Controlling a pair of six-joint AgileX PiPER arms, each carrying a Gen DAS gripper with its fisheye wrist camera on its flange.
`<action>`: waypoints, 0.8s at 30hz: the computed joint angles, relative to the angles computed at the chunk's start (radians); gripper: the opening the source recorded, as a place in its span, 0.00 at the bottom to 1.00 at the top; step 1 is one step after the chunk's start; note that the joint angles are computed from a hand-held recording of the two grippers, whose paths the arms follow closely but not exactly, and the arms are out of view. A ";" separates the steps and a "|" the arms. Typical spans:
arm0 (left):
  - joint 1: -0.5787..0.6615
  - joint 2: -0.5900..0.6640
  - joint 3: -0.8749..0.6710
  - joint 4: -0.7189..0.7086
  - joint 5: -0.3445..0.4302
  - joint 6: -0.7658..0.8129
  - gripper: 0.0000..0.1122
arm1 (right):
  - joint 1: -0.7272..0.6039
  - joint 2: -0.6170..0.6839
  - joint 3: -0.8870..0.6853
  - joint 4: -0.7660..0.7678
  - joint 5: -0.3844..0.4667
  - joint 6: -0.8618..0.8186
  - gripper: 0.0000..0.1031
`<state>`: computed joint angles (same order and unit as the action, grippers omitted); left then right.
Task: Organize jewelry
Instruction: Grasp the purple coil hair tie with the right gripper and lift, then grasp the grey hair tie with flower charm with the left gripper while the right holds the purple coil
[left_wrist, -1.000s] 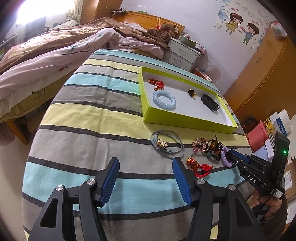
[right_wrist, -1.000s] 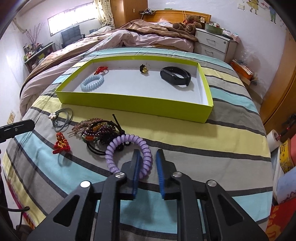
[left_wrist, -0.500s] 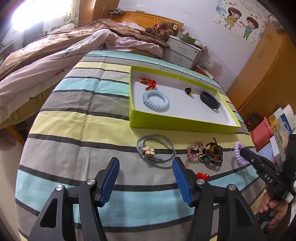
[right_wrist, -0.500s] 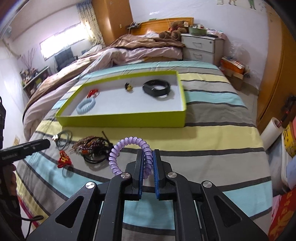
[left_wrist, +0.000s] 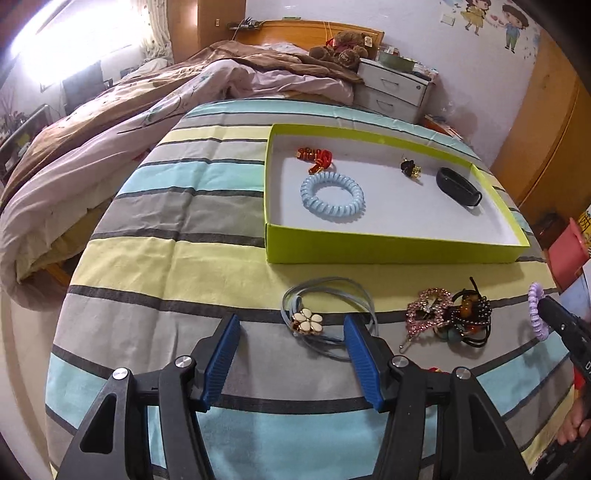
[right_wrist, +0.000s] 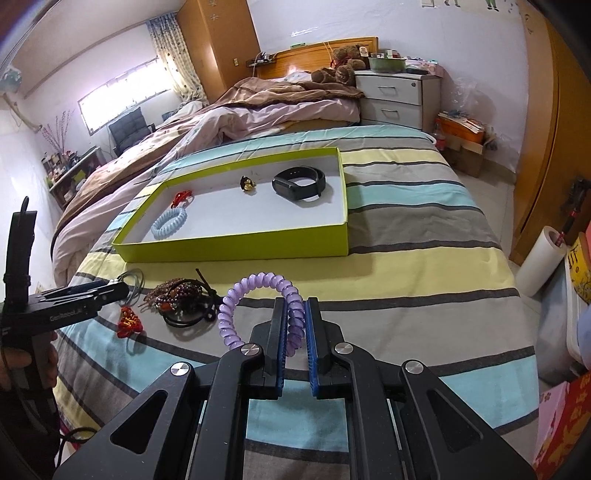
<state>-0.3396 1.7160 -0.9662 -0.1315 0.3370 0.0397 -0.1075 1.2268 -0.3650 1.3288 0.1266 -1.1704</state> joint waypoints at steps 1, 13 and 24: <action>0.001 -0.001 0.004 -0.006 -0.005 0.009 0.51 | -0.002 0.002 0.001 0.026 0.003 -0.028 0.10; 0.036 -0.021 0.037 -0.126 -0.034 0.176 0.21 | -0.013 0.017 0.004 0.151 0.022 -0.161 0.10; 0.080 -0.025 0.052 -0.337 -0.039 0.398 0.16 | 0.019 0.018 0.008 0.166 -0.009 -0.151 0.10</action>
